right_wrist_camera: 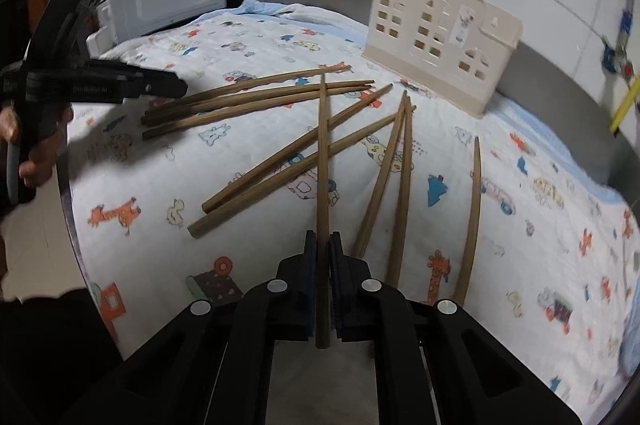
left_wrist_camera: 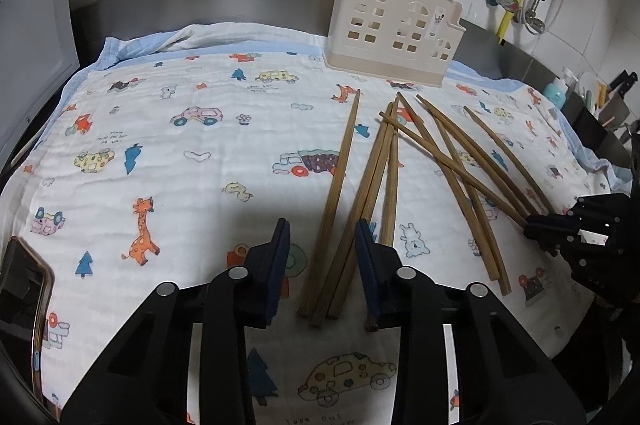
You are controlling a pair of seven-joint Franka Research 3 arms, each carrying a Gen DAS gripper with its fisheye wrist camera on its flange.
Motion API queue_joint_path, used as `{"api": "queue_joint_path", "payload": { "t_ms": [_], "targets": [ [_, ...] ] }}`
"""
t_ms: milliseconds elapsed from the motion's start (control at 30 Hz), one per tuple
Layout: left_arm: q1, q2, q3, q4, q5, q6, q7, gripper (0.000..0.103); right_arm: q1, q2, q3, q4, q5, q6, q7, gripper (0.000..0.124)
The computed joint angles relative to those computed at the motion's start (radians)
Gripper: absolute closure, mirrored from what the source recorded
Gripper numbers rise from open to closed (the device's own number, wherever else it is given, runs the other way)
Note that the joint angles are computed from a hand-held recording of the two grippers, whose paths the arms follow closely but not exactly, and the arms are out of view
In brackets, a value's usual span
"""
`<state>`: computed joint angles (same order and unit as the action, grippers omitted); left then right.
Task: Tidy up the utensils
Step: 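Lower the right tool onto a chopstick and close its fingers, then lift the chopstick with the right tool and carry it over the holder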
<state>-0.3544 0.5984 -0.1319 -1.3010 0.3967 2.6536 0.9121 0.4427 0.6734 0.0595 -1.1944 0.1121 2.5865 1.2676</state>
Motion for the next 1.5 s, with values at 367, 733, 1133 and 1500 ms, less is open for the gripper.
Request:
{"api": "queue_joint_path", "payload": {
  "t_ms": [367, 733, 1133, 1500],
  "targets": [
    [0.023, 0.052, -0.029, 0.065, -0.067, -0.034, 0.075, 0.086, 0.015, -0.027, -0.019, -0.052, 0.008, 0.031, 0.168, 0.117],
    [0.002, 0.078, -0.009, 0.113, -0.06, -0.081, 0.106, 0.087, 0.043, -0.033, -0.044, -0.068, -0.048, 0.049, 0.256, 0.116],
    [-0.005, 0.104, -0.012, 0.169, -0.06, -0.128, 0.091, 0.093, 0.06, -0.062, -0.064, -0.139, -0.082, 0.134, 0.359, 0.117],
    [-0.011, 0.055, 0.002, 0.104, -0.042, -0.057, 0.066, 0.097, 0.084, -0.139, -0.093, -0.213, -0.134, 0.228, 0.441, 0.117]
  ]
}}
